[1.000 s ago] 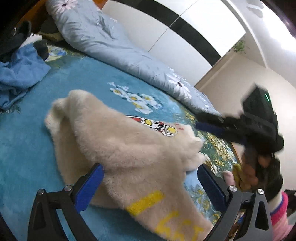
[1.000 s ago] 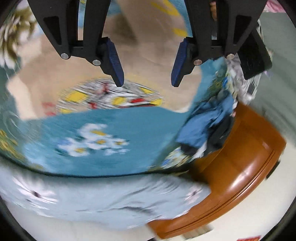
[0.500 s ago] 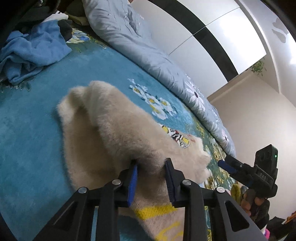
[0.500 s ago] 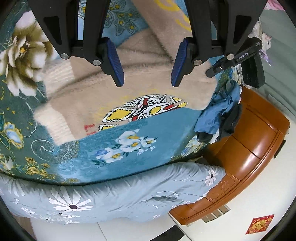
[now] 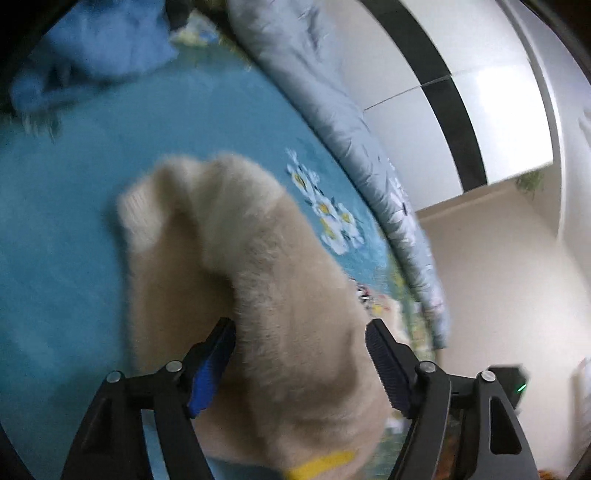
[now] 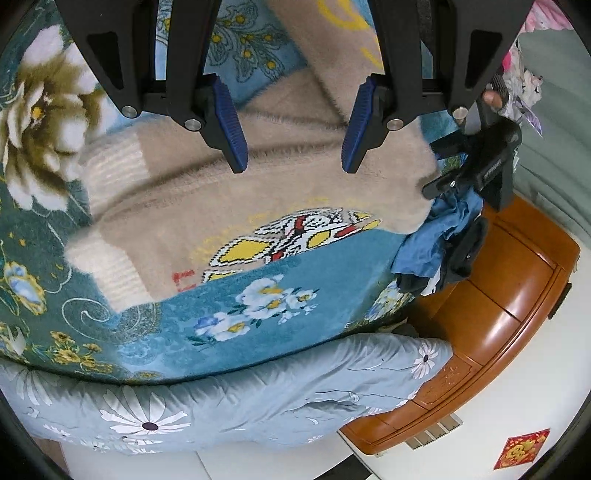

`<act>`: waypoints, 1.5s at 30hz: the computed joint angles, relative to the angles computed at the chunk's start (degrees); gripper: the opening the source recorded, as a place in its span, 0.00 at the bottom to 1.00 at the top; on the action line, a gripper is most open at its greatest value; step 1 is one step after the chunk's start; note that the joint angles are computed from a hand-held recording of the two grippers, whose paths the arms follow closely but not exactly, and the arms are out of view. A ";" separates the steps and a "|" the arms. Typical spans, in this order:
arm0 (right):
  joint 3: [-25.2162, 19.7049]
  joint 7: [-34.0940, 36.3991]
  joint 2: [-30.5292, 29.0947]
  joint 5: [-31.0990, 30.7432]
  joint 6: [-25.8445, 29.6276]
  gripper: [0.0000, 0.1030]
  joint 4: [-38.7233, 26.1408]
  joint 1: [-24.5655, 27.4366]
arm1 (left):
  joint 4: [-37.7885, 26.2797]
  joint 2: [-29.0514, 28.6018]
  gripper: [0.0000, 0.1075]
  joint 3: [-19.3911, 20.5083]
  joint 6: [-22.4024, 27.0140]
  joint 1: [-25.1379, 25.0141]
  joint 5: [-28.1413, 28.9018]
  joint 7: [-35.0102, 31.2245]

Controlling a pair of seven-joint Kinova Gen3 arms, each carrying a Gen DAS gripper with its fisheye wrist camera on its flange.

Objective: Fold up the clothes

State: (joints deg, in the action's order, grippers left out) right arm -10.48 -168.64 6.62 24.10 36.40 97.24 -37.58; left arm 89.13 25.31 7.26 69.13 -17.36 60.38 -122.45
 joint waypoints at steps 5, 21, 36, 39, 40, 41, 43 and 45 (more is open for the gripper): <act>-0.53 -5.73 -2.49 3.72 2.32 0.53 1.94 -1.02 | 0.94 -6.86 0.19 -1.03 -5.23 2.39 -0.40 -5.45; -14.82 -31.16 -16.38 20.83 13.43 0.53 10.58 4.18 | -36.12 -8.03 0.18 6.50 17.10 6.51 8.88 -12.74; -20.74 -35.72 -17.10 22.73 9.55 0.53 13.81 9.49 | -26.98 -9.69 0.18 -3.15 29.95 -2.61 -5.06 -24.91; -22.95 -29.90 -11.77 21.84 3.24 0.53 10.70 14.50 | -23.76 -9.23 0.18 -5.47 27.80 -5.72 -8.09 -24.38; -22.57 -27.57 -9.46 21.49 1.47 0.53 9.18 14.72 | -22.22 -9.36 0.18 -6.20 26.82 -6.77 -8.88 -24.44; -21.37 -25.24 -7.29 20.89 0.20 0.53 7.59 13.88 | -20.80 -9.50 0.18 -6.80 25.62 -7.69 -9.39 -24.61; -22.15 -20.58 -3.01 19.15 -1.80 0.53 4.21 14.91 | -18.54 -9.54 0.18 -7.68 23.24 -9.07 -10.11 -24.50; -24.76 -15.92 1.25 17.86 -2.10 0.53 0.73 16.21 | -17.28 -8.95 0.18 -7.97 20.18 -9.20 -10.75 -22.81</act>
State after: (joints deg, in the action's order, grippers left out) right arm -35.25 -184.56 7.87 41.96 34.30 97.97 -21.37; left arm 71.86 16.36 -0.71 89.31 -26.56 49.62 -145.26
